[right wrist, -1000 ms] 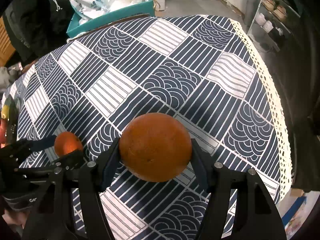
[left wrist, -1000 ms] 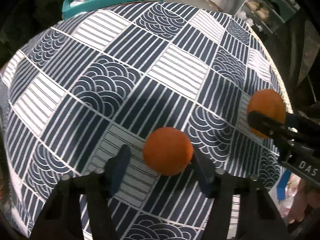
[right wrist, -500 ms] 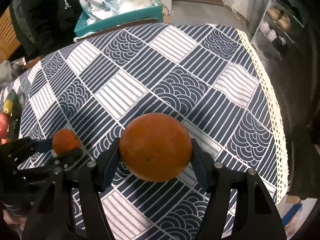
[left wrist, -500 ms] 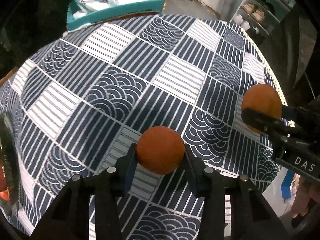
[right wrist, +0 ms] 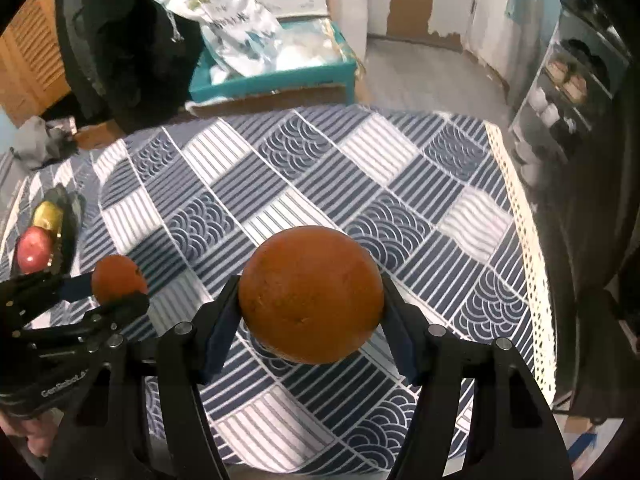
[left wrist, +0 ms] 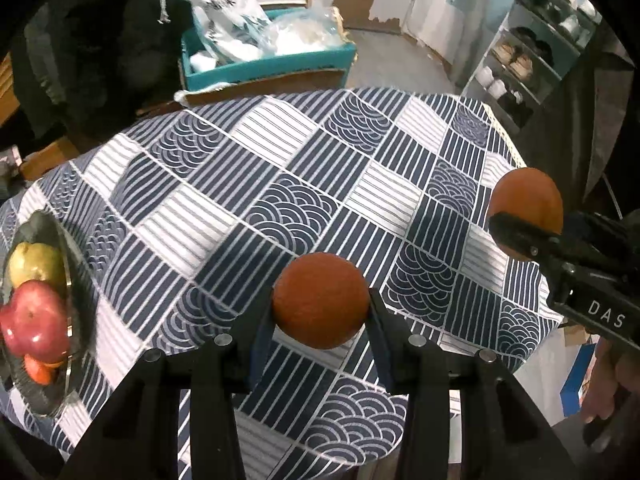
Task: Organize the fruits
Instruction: 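Carry the large orange with the right tool toward the bowl while the left tool carries the small orange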
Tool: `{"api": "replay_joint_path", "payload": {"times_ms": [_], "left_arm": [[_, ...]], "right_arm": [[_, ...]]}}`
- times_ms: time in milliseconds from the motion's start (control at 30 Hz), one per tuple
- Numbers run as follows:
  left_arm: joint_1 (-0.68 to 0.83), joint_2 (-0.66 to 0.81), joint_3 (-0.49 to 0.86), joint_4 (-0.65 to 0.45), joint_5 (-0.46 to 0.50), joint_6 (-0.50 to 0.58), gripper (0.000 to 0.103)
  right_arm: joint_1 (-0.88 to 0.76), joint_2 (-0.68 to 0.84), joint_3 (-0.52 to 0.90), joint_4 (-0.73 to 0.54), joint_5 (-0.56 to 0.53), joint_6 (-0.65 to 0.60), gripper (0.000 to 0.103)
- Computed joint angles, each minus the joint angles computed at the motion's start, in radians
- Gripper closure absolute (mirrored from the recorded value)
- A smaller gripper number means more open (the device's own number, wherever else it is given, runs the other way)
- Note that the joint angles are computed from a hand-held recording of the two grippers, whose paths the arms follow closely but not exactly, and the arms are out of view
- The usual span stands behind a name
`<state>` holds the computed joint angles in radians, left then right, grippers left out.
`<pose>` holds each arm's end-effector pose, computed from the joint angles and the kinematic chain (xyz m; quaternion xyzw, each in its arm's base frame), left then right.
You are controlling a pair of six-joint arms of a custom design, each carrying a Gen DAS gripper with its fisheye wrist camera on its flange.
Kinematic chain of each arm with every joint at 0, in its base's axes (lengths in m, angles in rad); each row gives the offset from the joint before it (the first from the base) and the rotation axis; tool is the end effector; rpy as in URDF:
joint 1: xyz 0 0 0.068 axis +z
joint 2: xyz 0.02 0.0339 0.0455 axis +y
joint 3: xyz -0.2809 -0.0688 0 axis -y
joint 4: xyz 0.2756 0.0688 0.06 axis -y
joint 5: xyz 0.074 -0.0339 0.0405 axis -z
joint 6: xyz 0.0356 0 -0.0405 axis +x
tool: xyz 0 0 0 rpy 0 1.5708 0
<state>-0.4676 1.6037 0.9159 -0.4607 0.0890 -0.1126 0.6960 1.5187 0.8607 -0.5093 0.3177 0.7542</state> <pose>0.2888 -0.1494 0.1658 0.1817 0.9598 -0.1016 0.1882 0.2392 0.1854 0.1738 0.0598 0.9661 0.0152 0.2509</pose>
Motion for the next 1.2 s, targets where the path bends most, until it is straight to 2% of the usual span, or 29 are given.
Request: {"api": "replay_joint_path", "payload": {"times_ms": [533, 1200], "left_arm": [[0.153, -0.256, -0.058, -0.103, 0.025, 0.085, 0.059], [0.375, -0.356, -0.071, -0.151, 0.077, 0.184, 0.059]], "right_arm": [[0.113, 0.042, 0.193, -0.075, 0.067, -0.024, 0.037], [0.200, 0.211, 0.446, -0.093, 0.074, -0.067, 0.037]]}}
